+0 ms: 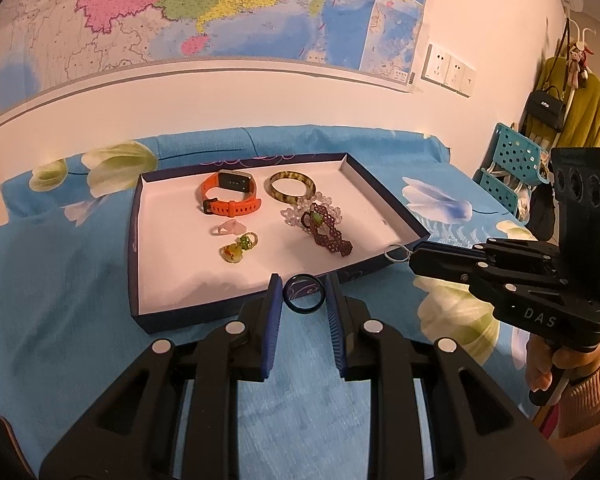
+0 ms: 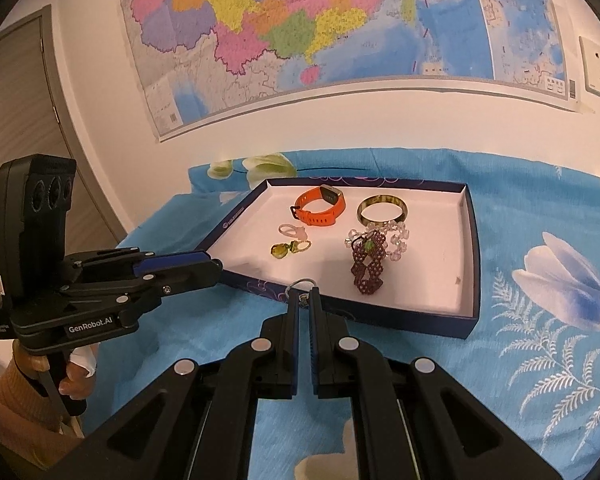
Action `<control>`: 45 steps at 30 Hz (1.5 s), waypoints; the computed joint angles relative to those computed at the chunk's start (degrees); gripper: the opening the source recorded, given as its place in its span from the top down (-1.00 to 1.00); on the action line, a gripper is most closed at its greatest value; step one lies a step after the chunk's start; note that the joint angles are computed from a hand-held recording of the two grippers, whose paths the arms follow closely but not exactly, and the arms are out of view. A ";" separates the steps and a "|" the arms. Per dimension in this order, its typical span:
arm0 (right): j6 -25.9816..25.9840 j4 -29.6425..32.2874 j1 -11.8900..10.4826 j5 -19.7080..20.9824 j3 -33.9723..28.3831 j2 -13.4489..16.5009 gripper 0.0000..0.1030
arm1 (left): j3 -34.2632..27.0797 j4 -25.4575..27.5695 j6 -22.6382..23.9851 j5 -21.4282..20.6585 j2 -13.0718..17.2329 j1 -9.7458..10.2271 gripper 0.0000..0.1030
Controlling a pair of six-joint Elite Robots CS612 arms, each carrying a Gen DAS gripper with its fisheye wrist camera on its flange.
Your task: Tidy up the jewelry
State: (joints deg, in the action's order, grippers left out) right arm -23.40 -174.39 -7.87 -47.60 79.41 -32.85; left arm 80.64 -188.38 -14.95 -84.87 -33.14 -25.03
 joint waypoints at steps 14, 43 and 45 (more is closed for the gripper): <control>0.38 0.40 0.01 -0.26 -1.42 0.50 0.93 | -1.38 0.29 0.49 0.60 0.42 0.17 0.56; 1.28 1.25 0.28 -0.14 -4.69 1.91 0.93 | -4.02 2.10 0.16 1.80 1.59 0.74 0.56; 1.36 1.31 0.33 -0.18 -4.87 2.01 0.93 | -4.18 2.21 0.10 1.79 1.68 0.75 0.56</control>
State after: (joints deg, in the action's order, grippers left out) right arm -22.03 -173.08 -7.54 -47.78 74.53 -30.84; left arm 76.46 -186.18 -14.86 -83.08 -31.46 -24.29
